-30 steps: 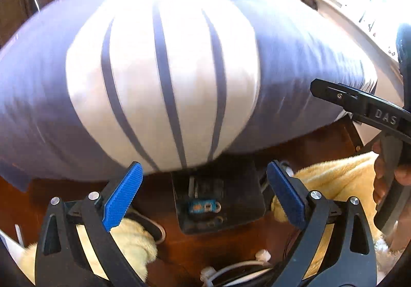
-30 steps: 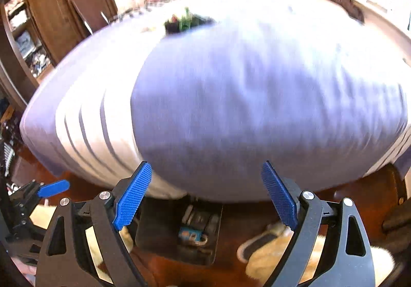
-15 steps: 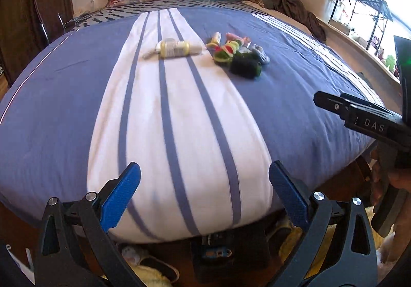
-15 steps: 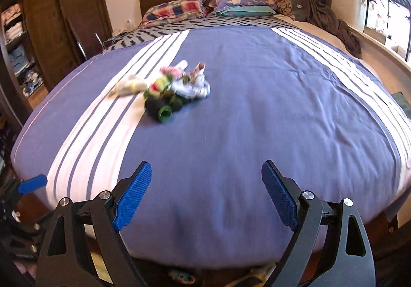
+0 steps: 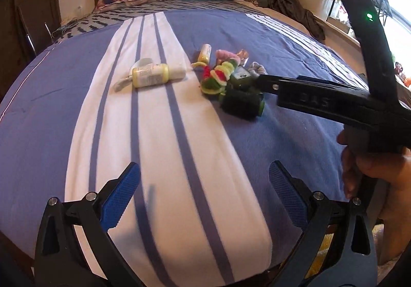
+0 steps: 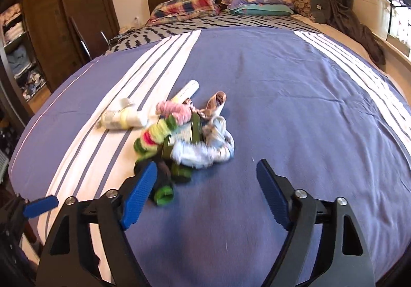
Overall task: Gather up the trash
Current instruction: 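Grasp the black thread spool with the left gripper while the right pinches a white sock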
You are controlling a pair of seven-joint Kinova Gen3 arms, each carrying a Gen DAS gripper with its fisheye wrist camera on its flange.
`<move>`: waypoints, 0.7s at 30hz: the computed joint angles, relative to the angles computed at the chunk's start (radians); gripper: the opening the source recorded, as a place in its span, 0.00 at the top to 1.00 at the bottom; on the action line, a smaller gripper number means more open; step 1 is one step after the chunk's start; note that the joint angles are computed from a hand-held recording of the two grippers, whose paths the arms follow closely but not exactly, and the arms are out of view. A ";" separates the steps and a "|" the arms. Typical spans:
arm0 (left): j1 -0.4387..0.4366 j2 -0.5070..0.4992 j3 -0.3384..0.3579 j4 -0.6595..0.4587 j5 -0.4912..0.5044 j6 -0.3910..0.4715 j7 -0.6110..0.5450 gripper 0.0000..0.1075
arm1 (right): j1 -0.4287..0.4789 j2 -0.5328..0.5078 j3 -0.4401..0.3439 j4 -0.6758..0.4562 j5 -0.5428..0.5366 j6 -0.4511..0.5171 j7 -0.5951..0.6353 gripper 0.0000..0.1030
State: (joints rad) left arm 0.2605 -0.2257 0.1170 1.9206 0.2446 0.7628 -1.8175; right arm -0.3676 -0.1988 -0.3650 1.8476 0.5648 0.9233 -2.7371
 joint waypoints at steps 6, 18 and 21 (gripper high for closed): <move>0.006 0.055 0.009 -0.036 0.008 -0.013 -0.003 0.12 | -0.004 0.041 0.049 -0.016 -0.029 -0.038 0.076 0.44; 0.017 0.188 0.032 -0.126 0.052 -0.014 -0.031 0.12 | 0.047 -0.005 0.086 0.016 -0.113 -0.131 0.189 0.92; 0.022 0.210 0.044 -0.139 0.036 -0.022 -0.020 0.14 | 0.076 -0.020 0.071 0.022 -0.098 -0.129 0.185 0.93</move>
